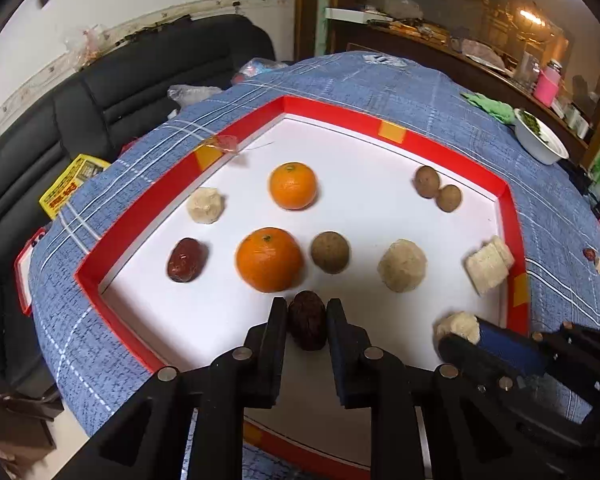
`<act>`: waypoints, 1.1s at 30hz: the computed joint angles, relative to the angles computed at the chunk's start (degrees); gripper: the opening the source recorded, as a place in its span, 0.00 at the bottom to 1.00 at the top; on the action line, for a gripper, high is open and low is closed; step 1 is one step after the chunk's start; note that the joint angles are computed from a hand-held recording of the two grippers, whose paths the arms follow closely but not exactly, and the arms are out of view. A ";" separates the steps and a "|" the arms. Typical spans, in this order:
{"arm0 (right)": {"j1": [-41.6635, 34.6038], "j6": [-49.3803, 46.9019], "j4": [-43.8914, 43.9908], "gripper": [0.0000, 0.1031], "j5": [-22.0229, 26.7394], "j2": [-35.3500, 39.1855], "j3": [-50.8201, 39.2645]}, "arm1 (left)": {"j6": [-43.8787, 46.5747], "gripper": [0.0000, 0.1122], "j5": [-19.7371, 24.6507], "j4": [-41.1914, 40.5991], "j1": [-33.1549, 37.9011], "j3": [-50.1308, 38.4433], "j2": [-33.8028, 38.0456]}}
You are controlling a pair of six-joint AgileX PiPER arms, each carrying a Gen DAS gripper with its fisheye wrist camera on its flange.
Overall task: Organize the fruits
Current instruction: 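Open both grippers to drop the cube and date into the tray, then move both open grippers back to the remaining items on the cloth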
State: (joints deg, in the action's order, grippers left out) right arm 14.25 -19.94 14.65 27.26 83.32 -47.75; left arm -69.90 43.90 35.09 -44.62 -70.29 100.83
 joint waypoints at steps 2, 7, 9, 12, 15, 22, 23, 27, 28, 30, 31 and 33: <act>0.67 1.53 -1.72 0.18 0.34 0.14 -0.06 | 0.05 0.43 1.42 -0.84 0.38 -0.57 0.12; 2.02 5.31 -5.89 0.44 0.02 -1.17 0.59 | 1.86 0.58 3.55 -2.78 0.64 -1.53 0.16; 1.85 5.84 -6.59 0.48 0.11 -2.09 0.78 | 1.83 0.58 3.49 -3.59 0.81 -1.30 -0.18; 0.13 4.25 -5.39 0.49 0.53 -4.12 1.16 | 0.74 0.58 3.65 -3.85 0.79 -0.80 -0.98; -2.95 0.16 -1.40 0.49 1.07 -6.02 1.50 | -1.92 0.58 4.43 -2.78 0.18 -0.27 -2.31; -19.16 -17.75 13.89 0.49 4.37 -11.80 3.58 | -18.74 0.58 9.17 10.06 -5.32 -1.27 -4.62; -22.27 -20.83 16.38 0.49 5.12 -12.12 3.78 | -19.72 0.58 9.38 11.31 -6.24 -2.18 -4.32; -38.59 -33.49 24.85 0.49 9.46 -10.70 2.86 | -21.34 0.59 8.64 15.00 -10.28 -7.75 -0.83; -42.87 -36.14 26.41 0.49 10.32 -9.48 2.22 | -20.30 0.59 8.26 15.12 -11.15 -10.11 0.90; -49.26 -38.65 27.34 0.49 10.81 -6.87 0.61 | -15.60 0.59 8.06 13.28 -12.47 -16.10 5.08; -52.01 -39.77 27.65 0.49 11.06 -5.20 -0.43 | -12.81 0.59 7.98 12.10 -12.96 -19.36 7.44; -57.27 -41.23 28.04 0.49 10.43 -1.35 -2.90 | -6.31 0.59 8.45 9.29 -14.30 -27.44 13.25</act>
